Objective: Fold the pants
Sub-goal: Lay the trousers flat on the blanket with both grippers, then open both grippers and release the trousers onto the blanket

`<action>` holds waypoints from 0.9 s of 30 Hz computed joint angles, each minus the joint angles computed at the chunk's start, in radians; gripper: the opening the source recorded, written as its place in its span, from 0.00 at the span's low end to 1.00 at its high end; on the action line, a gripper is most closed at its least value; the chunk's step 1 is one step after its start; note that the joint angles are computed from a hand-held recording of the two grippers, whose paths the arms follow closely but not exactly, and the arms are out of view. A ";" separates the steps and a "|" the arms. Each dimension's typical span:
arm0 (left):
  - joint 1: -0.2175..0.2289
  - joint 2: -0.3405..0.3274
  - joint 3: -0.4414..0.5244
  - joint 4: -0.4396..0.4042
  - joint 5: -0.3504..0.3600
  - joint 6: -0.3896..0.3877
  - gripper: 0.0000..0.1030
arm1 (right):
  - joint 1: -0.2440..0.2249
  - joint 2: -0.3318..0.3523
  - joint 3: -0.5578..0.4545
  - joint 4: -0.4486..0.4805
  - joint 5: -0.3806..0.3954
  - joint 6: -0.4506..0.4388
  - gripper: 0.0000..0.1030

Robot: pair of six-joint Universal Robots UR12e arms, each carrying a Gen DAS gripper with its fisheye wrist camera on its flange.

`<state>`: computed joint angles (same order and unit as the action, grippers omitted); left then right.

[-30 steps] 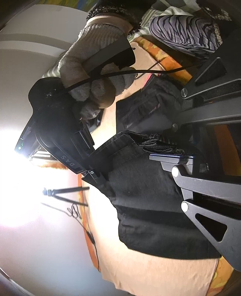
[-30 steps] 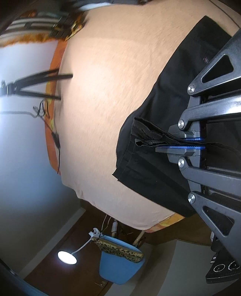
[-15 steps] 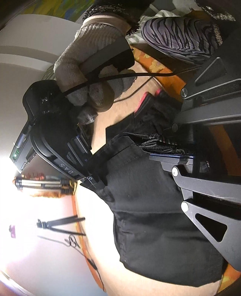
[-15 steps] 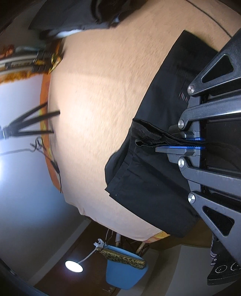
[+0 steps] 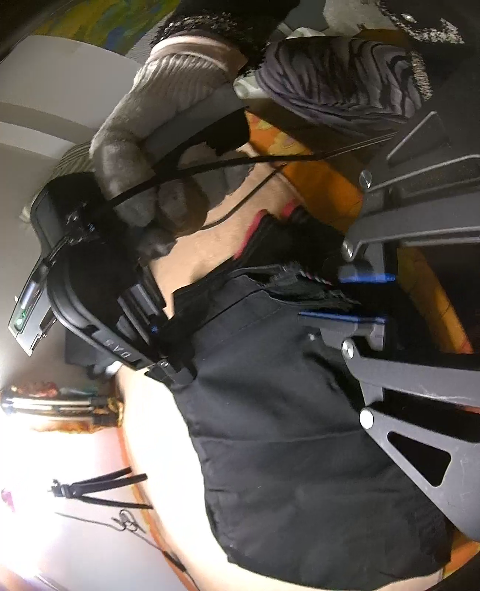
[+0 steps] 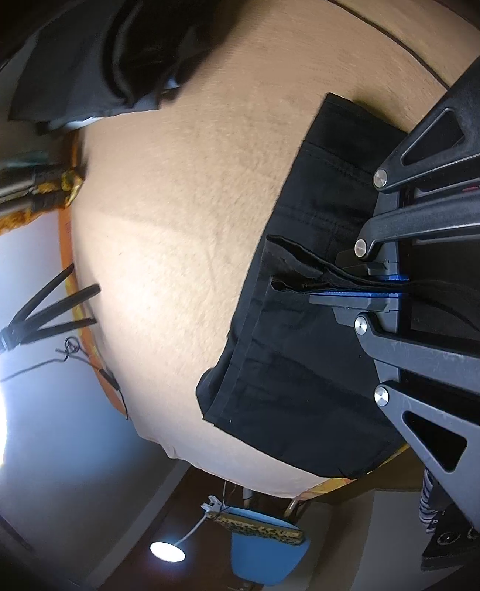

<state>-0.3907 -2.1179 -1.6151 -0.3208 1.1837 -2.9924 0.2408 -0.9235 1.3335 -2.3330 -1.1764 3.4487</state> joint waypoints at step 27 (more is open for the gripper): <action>0.132 0.090 -0.107 0.013 0.269 -0.225 0.27 | -0.028 -0.030 0.087 -0.131 0.029 0.112 0.36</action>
